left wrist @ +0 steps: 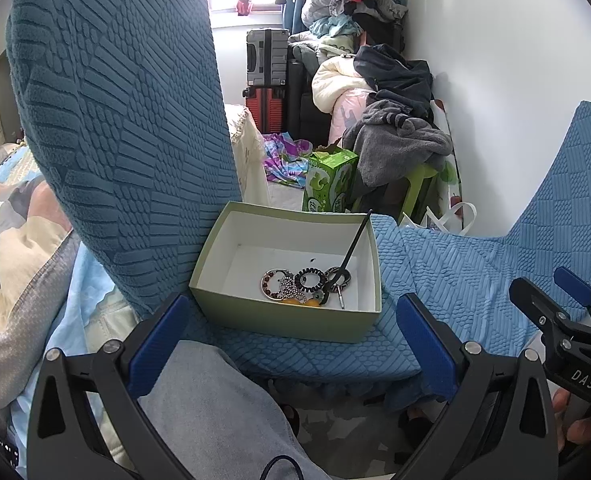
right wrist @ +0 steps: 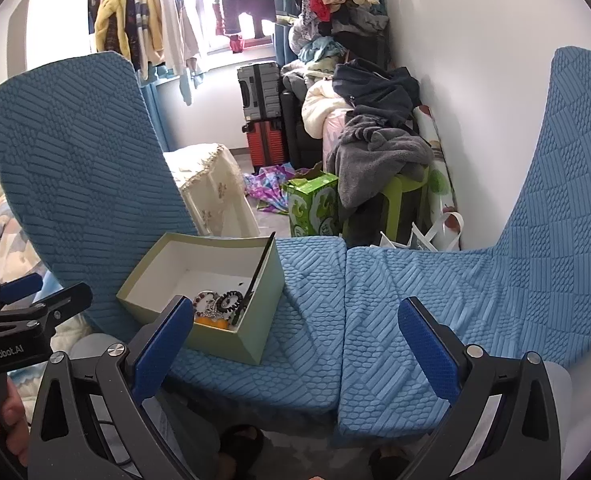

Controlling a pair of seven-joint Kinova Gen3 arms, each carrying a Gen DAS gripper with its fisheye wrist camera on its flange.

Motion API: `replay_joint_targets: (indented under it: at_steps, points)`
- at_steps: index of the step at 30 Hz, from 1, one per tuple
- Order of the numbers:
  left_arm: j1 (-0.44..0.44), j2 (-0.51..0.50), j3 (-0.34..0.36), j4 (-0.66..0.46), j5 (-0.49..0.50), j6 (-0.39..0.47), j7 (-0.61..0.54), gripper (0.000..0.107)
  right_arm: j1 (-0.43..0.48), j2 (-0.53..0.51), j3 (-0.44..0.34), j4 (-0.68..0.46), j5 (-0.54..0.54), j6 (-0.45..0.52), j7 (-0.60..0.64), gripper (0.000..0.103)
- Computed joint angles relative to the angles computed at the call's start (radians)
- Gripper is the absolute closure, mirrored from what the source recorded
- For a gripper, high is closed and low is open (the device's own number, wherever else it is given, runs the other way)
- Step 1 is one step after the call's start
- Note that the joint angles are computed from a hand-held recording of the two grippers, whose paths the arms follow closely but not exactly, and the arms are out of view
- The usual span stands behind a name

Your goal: Organize jewelry

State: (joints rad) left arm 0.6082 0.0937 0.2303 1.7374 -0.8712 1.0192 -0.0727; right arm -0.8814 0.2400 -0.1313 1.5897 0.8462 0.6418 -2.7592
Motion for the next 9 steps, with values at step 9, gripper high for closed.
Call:
replay_joint_targets:
  at_steps: [9]
  points:
    - [0.000,0.004,-0.003,0.005,0.002,0.000,-0.002,0.005,-0.006,0.003,-0.002,-0.002,0.003,0.008,-0.007,0.000]
